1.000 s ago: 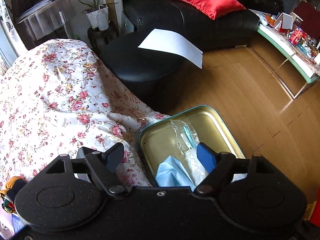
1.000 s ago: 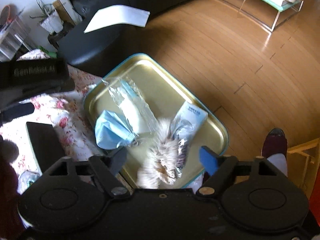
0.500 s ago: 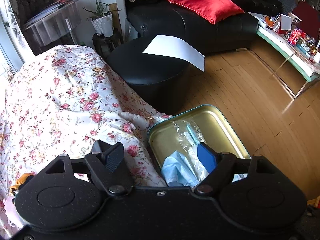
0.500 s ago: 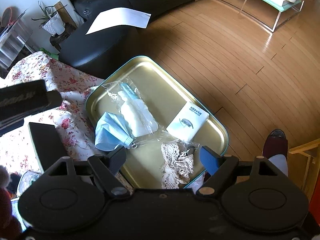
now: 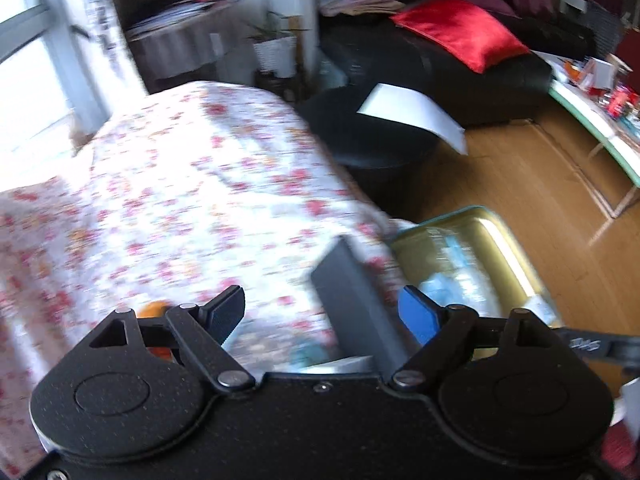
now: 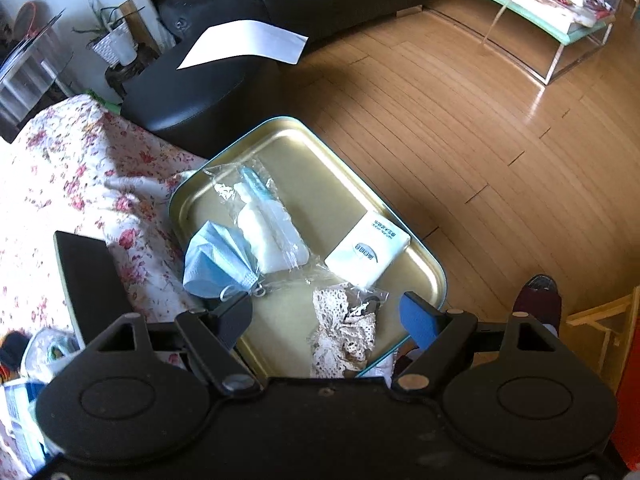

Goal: Organize soft objects

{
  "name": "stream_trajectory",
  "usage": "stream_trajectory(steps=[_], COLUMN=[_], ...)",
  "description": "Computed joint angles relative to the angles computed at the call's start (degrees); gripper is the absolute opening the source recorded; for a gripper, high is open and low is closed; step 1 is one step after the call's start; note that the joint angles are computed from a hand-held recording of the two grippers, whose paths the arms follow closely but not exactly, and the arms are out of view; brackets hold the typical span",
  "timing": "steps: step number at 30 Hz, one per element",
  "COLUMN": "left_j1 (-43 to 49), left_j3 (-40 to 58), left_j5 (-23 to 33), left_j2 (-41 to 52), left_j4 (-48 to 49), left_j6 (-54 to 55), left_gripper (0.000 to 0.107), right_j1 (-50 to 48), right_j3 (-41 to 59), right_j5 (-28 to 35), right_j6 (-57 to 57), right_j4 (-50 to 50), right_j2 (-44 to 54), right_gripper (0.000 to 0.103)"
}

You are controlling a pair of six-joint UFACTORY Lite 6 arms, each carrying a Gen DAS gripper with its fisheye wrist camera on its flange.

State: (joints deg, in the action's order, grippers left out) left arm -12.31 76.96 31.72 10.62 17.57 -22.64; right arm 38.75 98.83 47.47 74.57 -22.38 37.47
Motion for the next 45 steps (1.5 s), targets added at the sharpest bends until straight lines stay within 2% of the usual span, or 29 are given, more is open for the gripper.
stream_trajectory(steps=[2, 8, 17, 24, 27, 30, 34, 40, 43, 45], left_j1=[3.7, 16.4, 32.2, 38.8, 41.2, 42.6, 43.0, 43.4, 42.6, 42.6], left_j3=[-3.5, -10.2, -13.9, -12.8, -11.3, -10.8, -8.0, -2.7, -2.6, -1.9], left_j5=[-1.0, -3.9, -10.7, -14.4, -14.1, -14.3, -11.6, -4.1, -5.7, -5.3], left_j2=[-3.2, -7.7, -3.3, 2.5, 5.3, 7.4, 9.1, 10.7, 9.9, 10.6], left_j4=[-0.4, -4.3, -13.1, -29.3, -39.2, -44.3, -42.3, -41.5, -37.2, -35.7], left_j6=[1.8, 10.1, 26.6, 46.0, 55.3, 60.5, 59.0, 57.6, 54.1, 53.0], left_gripper=[0.089, 0.089, 0.089, 0.089, 0.089, 0.089, 0.089, 0.089, 0.089, 0.089], right_j1=[0.7, 2.1, 5.4, 7.3, 8.3, 9.3, 10.5, 13.6, 14.9, 15.9], right_j3=[0.1, 0.3, 6.3, 7.1, 9.2, 12.0, 14.6, 15.3, 16.7, 21.6], right_j5=[0.5, 0.9, 4.1, 3.4, 4.4, 5.7, 5.9, 5.5, 5.3, 6.4], right_j6=[-0.2, -0.3, -0.8, 0.6, 1.1, 1.4, 2.1, 3.3, 1.9, 0.6], right_j4=[-0.8, -2.1, -5.1, -6.9, -8.5, -9.9, -12.3, -20.0, -21.6, -21.3], right_j2=[0.0, -0.1, 3.0, 3.3, 4.6, 6.5, 8.1, 8.2, 8.2, 10.1], right_gripper=[0.081, 0.081, 0.081, 0.081, 0.081, 0.081, 0.081, 0.081, 0.081, 0.081])
